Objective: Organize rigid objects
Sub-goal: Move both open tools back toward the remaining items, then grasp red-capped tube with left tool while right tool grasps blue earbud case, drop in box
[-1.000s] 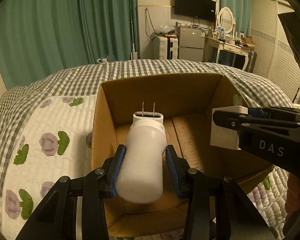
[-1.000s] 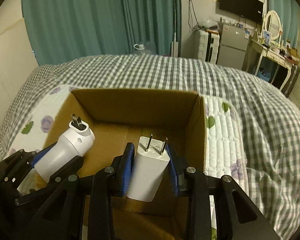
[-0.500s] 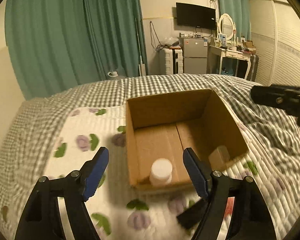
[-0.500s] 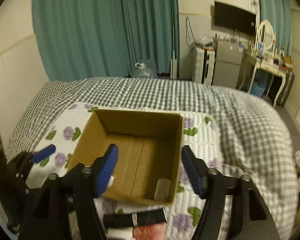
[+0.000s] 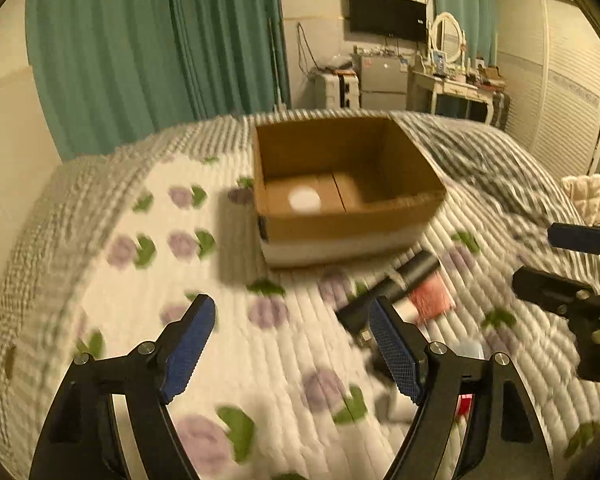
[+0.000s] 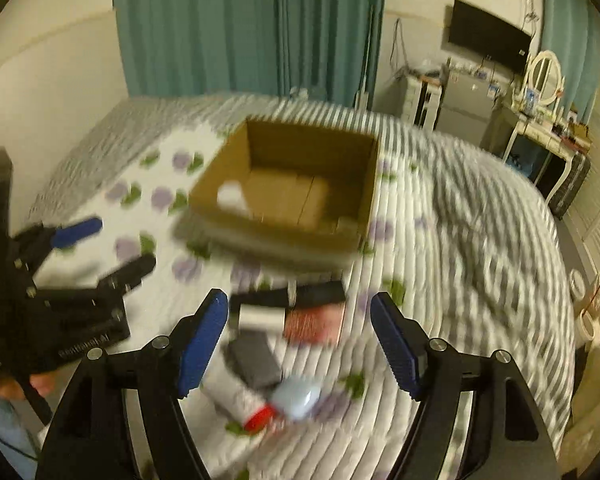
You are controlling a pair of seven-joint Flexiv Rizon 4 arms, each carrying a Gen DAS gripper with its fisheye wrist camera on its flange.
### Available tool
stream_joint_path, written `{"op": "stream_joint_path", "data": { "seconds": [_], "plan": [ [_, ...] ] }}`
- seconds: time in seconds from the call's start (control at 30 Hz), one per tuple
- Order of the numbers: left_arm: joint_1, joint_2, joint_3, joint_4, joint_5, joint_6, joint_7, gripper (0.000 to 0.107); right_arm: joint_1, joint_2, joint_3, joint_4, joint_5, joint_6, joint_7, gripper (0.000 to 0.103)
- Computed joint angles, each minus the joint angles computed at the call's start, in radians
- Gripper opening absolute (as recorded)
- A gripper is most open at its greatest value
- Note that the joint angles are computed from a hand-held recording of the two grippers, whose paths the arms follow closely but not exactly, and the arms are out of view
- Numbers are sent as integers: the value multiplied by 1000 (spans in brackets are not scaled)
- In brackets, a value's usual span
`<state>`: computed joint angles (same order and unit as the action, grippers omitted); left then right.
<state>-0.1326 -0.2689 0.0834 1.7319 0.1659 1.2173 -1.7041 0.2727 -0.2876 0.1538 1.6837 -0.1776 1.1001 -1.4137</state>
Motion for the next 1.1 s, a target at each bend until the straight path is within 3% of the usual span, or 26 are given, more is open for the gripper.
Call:
{"op": "stream_joint_path", "data": {
  "seconds": [0.27,0.4,0.53,0.87,0.97,1.1],
  "plan": [
    [8,-5,-66,106,-120,-1,70,82,-14,18,-20,102,-49,-15,5,74],
    [-19,-21,-72,111,-124,-11,108,82,-37,5,-11,88,-24,-70,-59,74],
    [6,-24,-142,149,-271,-35,219,82,-59,-11,1,58,23,-117,-136,74],
    [-3,-90,-174,107,-412,-105,311,84,-80,-30,5,22,113,-146,-192,74],
    [-34,-123,-140,65,-365,-133,271,84,-82,-34,7,15,127,-152,-203,74],
    [-37,-115,-140,79,-353,-84,279,79,-77,-34,4,16,123,-154,-207,74]
  ]
}}
